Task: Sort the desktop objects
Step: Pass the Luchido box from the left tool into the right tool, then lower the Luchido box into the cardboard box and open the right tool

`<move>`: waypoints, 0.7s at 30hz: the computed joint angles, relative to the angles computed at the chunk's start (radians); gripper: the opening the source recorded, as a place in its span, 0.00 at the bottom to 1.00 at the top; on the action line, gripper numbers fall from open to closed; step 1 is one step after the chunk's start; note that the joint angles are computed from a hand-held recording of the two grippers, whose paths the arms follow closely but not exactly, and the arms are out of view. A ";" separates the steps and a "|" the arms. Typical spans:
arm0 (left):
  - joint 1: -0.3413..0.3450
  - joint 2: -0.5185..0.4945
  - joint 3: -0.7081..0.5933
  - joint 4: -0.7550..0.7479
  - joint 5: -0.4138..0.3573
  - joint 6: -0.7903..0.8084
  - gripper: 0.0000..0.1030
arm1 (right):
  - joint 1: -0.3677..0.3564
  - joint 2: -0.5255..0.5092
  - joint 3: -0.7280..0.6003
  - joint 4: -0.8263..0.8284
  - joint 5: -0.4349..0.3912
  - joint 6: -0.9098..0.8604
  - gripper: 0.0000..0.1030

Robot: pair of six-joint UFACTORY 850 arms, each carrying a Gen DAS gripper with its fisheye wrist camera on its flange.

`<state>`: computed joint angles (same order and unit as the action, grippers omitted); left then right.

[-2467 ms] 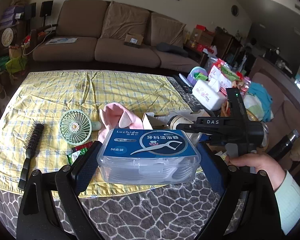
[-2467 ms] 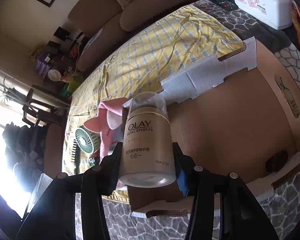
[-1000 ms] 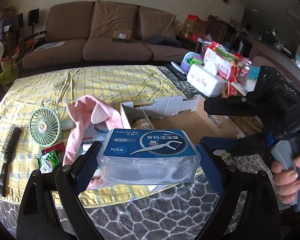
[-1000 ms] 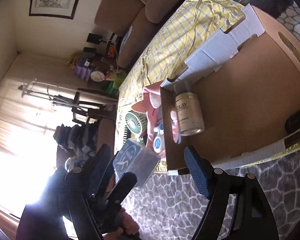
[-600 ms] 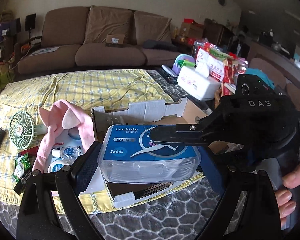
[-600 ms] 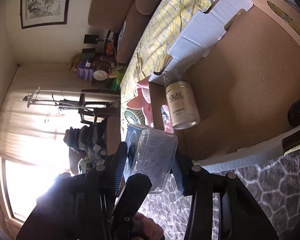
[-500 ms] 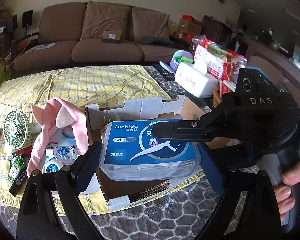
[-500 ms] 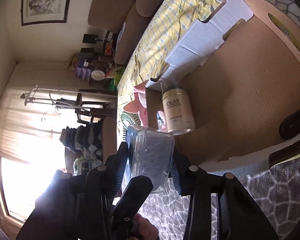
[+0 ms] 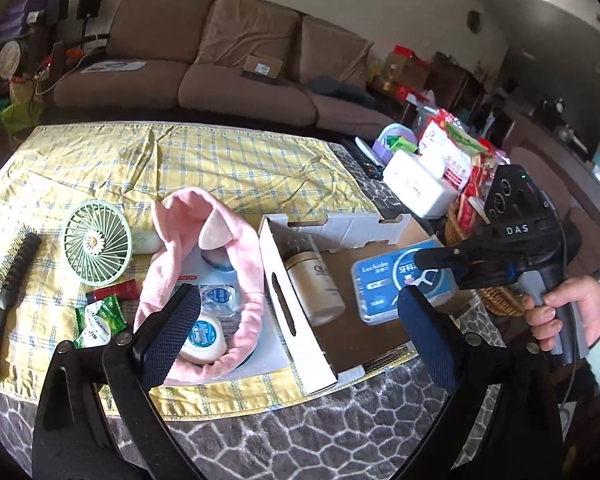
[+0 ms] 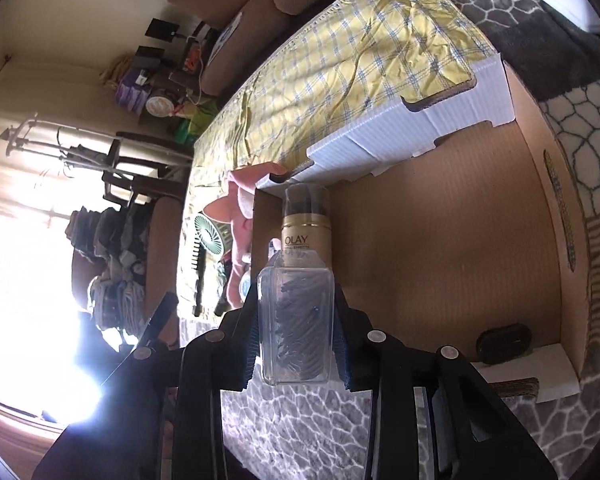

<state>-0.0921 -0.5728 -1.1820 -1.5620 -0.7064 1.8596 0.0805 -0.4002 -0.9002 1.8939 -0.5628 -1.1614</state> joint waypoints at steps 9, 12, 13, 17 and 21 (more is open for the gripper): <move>0.006 -0.024 0.000 0.074 -0.009 0.018 0.96 | -0.012 -0.069 -0.089 -0.411 -0.013 0.322 0.31; -0.002 -0.019 0.011 0.092 -0.017 0.040 0.96 | -0.006 -0.100 -0.126 -0.473 -0.038 0.368 0.31; -0.004 -0.021 0.011 0.107 -0.022 0.038 0.96 | -0.005 -0.114 -0.139 -0.474 -0.047 0.368 0.31; -0.020 -0.033 0.003 0.186 -0.046 0.026 0.96 | -0.006 -0.148 -0.160 -0.472 -0.064 0.361 0.31; -0.050 -0.040 0.007 0.231 -0.030 0.047 0.95 | -0.020 -0.147 -0.147 -0.453 -0.103 0.324 0.31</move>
<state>-0.1424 -0.6125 -1.1746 -1.3312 -0.7367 1.9067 0.0604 -0.5476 -1.0470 1.4410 -0.6660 -0.8378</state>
